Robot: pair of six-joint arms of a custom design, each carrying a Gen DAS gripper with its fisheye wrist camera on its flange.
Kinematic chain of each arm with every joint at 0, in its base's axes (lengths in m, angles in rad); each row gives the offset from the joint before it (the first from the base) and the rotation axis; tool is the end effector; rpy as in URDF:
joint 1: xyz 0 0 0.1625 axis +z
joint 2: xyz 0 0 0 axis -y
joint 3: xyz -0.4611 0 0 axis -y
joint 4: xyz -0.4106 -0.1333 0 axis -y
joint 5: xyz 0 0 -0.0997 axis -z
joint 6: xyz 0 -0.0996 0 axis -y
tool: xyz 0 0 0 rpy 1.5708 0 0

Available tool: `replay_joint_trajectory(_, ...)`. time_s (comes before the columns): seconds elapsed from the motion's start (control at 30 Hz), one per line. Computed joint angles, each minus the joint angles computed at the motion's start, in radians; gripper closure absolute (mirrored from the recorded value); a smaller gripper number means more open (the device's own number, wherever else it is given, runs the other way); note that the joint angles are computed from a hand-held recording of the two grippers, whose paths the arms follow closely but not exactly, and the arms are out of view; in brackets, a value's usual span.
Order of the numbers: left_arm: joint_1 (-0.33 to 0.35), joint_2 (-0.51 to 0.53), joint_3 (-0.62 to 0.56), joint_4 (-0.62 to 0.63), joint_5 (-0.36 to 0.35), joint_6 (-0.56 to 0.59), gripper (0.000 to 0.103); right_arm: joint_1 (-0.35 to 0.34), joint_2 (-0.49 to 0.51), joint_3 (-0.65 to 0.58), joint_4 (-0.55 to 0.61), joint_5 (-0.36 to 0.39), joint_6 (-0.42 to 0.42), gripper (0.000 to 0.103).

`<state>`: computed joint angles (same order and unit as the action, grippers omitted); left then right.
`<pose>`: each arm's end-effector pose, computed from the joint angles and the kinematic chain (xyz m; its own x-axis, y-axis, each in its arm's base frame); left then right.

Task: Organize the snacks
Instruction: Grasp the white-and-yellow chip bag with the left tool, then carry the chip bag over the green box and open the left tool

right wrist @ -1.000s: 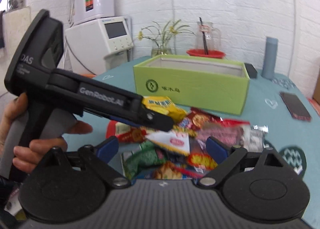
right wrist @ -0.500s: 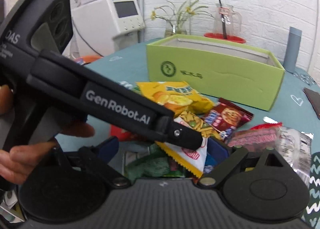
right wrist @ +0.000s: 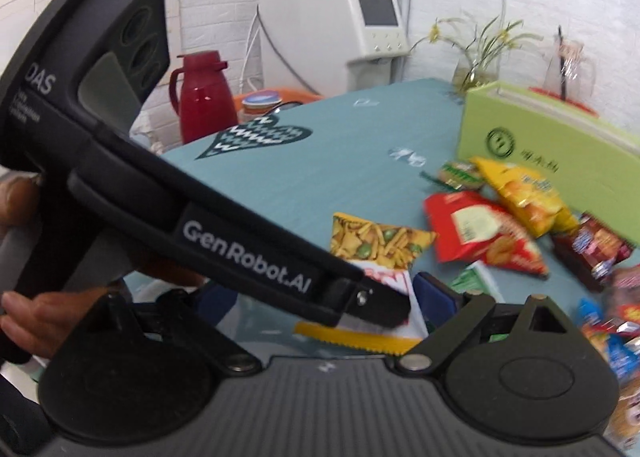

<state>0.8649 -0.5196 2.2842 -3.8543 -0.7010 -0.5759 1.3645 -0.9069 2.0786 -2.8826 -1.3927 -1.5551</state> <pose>-0.1258 -0.4704 -0.0178 -0.9247 -0.2509 -0.2865 0.0713 0.6250 -0.7773 0.0338 -0.5752 0.0642 -0.2180 -0.9663 0.1369 -0.9651 0.1926 -0.1776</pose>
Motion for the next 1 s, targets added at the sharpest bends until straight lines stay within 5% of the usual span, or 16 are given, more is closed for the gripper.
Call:
replay_joint_trajectory(0.2,-0.021,0.014,0.042,-0.064,0.085,-0.066,0.05,-0.001,0.004,0.006,-0.002,-0.002,0.04,0.01)
replay_joint_trajectory(0.33,-0.013,0.014,0.031,-0.058,0.086,-0.07,0.049,0.001,0.017,0.022,-0.056,-0.006,0.01,0.01)
replay_joint_trajectory(0.47,0.001,0.014,0.015,-0.062,0.049,-0.054,0.057,0.009,0.049,0.01,-0.097,-0.008,-0.001,0.011)
replay_joint_trajectory(0.57,0.004,0.013,0.013,-0.048,0.036,-0.04,0.086,0.013,0.067,-0.002,-0.102,-0.027,-0.008,0.034)
replay_joint_trajectory(0.6,0.006,0.01,0.015,-0.047,0.028,-0.047,0.088,0.018,0.063,-0.009,-0.085,-0.036,0.004,0.035)
replay_joint_trajectory(0.73,0.008,-0.01,-0.008,-0.057,0.022,0.013,0.09,0.029,0.053,-0.045,-0.047,0.0,0.023,0.036)
replay_joint_trajectory(1.0,0.1,-0.092,-0.249,0.015,-0.067,0.378,0.089,0.115,0.132,-0.251,-0.096,0.064,0.085,0.032)
